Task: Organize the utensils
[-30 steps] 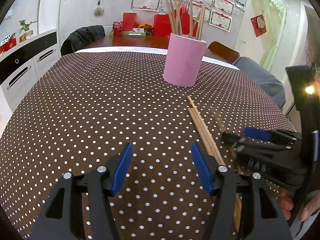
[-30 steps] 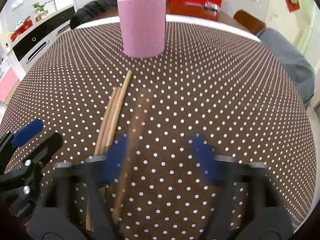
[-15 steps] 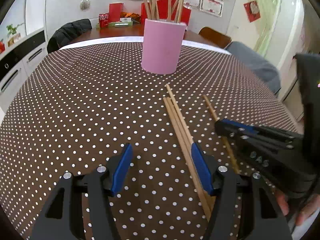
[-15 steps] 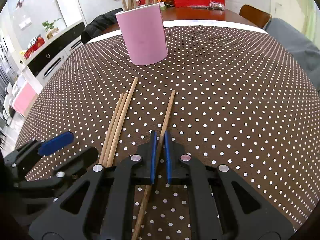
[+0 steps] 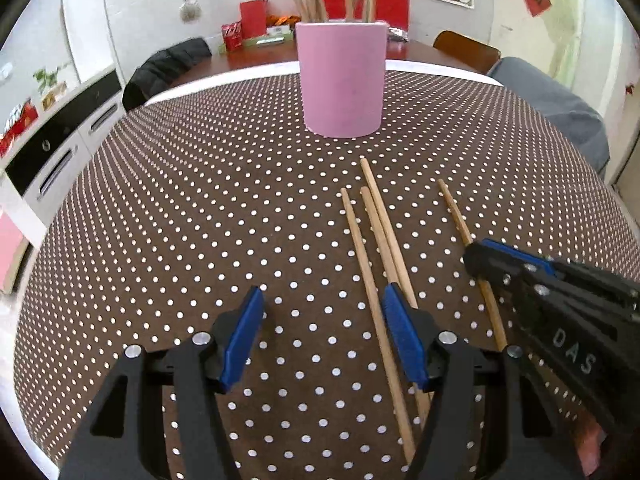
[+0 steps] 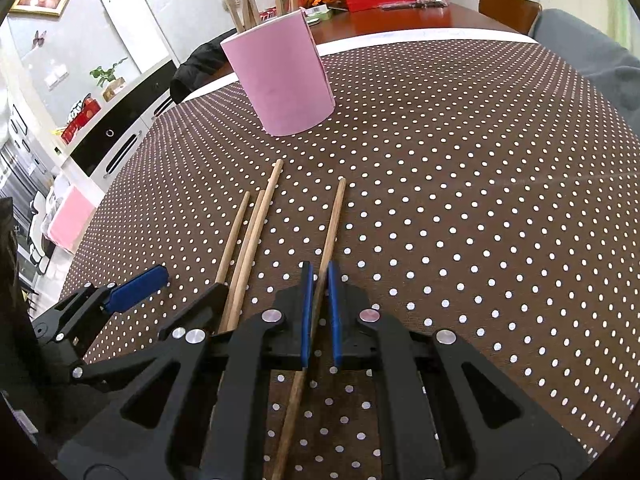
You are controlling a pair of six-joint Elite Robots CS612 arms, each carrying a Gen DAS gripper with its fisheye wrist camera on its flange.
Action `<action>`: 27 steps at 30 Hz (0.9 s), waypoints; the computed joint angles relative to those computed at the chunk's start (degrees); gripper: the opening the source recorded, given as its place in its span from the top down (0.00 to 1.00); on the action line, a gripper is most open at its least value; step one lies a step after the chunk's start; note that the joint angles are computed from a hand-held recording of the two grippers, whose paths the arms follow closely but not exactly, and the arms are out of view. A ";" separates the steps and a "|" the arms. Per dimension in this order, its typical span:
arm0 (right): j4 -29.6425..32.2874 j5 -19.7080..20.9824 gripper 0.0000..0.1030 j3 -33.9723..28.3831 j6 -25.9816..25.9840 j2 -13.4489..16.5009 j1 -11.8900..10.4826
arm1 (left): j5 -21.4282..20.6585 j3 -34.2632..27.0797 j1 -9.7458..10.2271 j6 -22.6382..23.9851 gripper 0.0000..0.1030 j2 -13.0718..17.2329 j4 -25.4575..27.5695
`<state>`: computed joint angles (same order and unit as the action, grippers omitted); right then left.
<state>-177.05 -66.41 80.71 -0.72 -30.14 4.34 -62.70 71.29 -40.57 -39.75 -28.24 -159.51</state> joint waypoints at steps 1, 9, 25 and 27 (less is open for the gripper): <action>0.08 0.09 0.93 -0.02 -0.12 0.00 -0.11 | -0.14 0.11 0.10 0.23 0.52 0.00 -0.59; 0.78 1.16 0.93 -0.26 0.27 -0.13 -0.42 | -2.46 2.09 1.39 -1.02 0.94 -0.41 -5.94; -5.00 -2.18 0.94 0.13 0.32 -1.69 0.29 | -2.12 4.48 1.41 6.13 0.94 -1.04 -22.45; -3.37 -2.89 0.93 -0.31 -0.58 -1.67 0.47 | -2.06 4.89 1.29 7.10 0.94 -1.24 -23.37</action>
